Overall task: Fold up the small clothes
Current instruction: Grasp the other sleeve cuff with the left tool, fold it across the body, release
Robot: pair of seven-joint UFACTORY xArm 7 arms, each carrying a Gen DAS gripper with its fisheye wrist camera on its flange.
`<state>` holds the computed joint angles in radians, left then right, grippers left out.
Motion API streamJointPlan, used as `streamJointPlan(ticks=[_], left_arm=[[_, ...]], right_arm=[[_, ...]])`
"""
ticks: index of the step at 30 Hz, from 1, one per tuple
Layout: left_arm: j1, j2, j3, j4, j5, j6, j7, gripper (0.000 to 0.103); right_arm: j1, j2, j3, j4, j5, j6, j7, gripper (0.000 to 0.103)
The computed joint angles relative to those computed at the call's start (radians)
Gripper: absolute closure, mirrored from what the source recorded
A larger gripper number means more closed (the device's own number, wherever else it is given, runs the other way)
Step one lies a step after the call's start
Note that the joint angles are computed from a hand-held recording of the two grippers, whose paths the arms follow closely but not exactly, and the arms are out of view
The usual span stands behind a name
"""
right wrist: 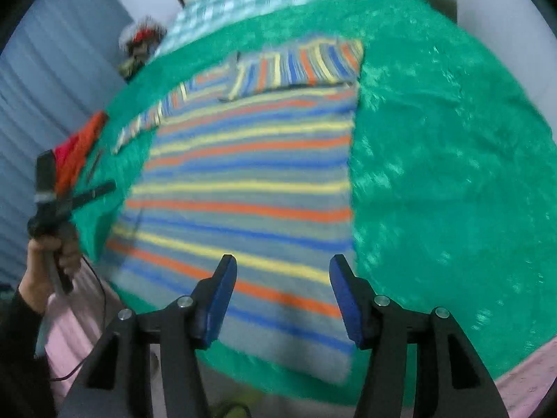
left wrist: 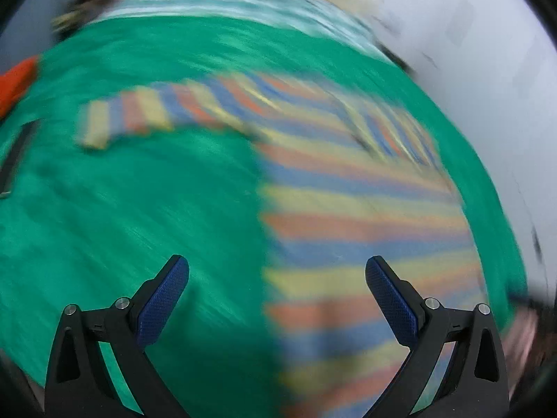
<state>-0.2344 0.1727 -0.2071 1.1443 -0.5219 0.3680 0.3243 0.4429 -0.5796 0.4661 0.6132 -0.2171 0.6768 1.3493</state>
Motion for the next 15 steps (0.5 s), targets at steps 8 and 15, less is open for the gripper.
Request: streamJointPlan(ticks=[8, 15], left_arm=[[0.061, 0.465, 0.185, 0.609, 0.197, 0.179, -0.484, 0.002], [0.074, 0.589, 0.102, 0.811, 0.283, 0.231, -0.516, 0.099]], right_arm=[[-0.037, 0.298, 0.04, 0.183, -0.172, -0.1, 0.037, 0.048], [0.041, 0.377, -0.009, 0.223, -0.248, -0.09, 0.077, 0.048]])
